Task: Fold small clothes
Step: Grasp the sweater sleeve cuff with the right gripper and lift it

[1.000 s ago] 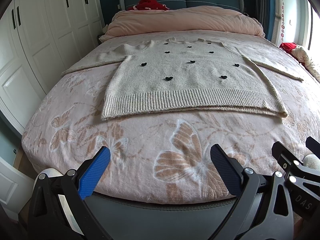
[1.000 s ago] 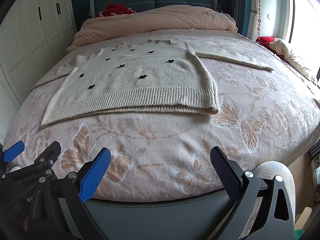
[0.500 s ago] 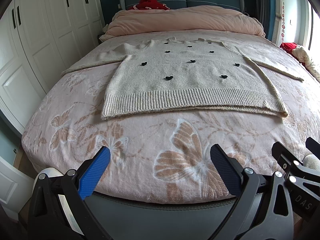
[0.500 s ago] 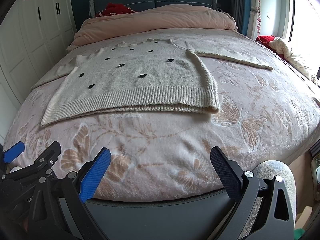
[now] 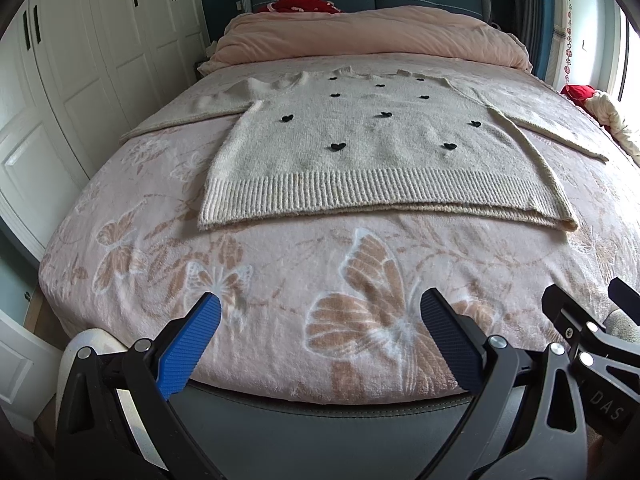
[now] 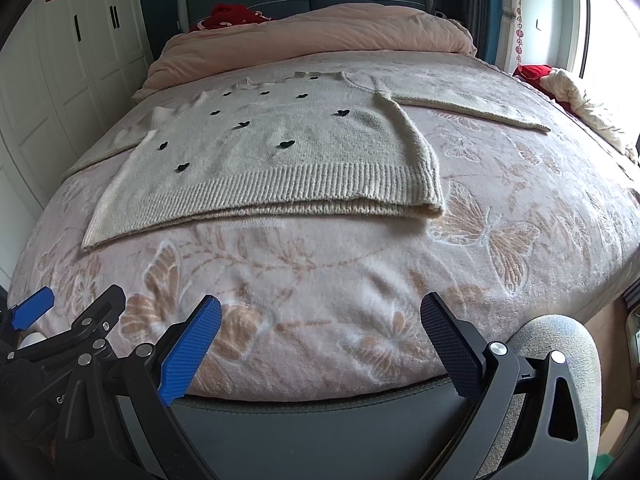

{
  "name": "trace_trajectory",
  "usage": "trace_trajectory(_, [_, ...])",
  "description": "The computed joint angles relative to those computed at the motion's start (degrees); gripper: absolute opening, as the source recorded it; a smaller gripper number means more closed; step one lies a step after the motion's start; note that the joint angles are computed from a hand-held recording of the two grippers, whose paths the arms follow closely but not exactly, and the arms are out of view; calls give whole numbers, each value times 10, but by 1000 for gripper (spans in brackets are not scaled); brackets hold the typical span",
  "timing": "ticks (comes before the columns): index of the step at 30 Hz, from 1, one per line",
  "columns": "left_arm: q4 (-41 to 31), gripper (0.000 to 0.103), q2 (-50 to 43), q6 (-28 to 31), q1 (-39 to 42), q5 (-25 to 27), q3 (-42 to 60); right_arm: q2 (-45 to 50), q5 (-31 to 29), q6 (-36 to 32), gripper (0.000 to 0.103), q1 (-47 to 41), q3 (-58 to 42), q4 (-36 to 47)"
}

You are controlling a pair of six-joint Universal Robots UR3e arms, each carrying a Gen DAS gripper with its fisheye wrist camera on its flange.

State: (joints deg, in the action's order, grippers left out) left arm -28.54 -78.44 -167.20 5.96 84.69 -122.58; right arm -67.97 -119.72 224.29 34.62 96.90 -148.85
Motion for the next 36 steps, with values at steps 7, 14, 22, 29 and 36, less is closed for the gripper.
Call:
trace_trajectory(7, [13, 98, -48, -14, 14, -24, 35, -18, 70, -64, 98, -79, 52, -93])
trace_trajectory(14, [-17, 98, -216, -66, 1, -13, 258, -40, 205, -177, 98, -381, 58, -155])
trace_trajectory(22, [-69, 98, -413, -91, -49, 33, 520, 205, 214, -233, 96, -583, -329, -18])
trace_trajectory(29, [-111, 98, -513, -95, -64, 40, 648, 429, 224, -184, 86, -642, -713, 198])
trace_trajectory(36, [-129, 98, -555, -89, -58, 33, 698, 517, 298, -101, 12, -648, -874, 230])
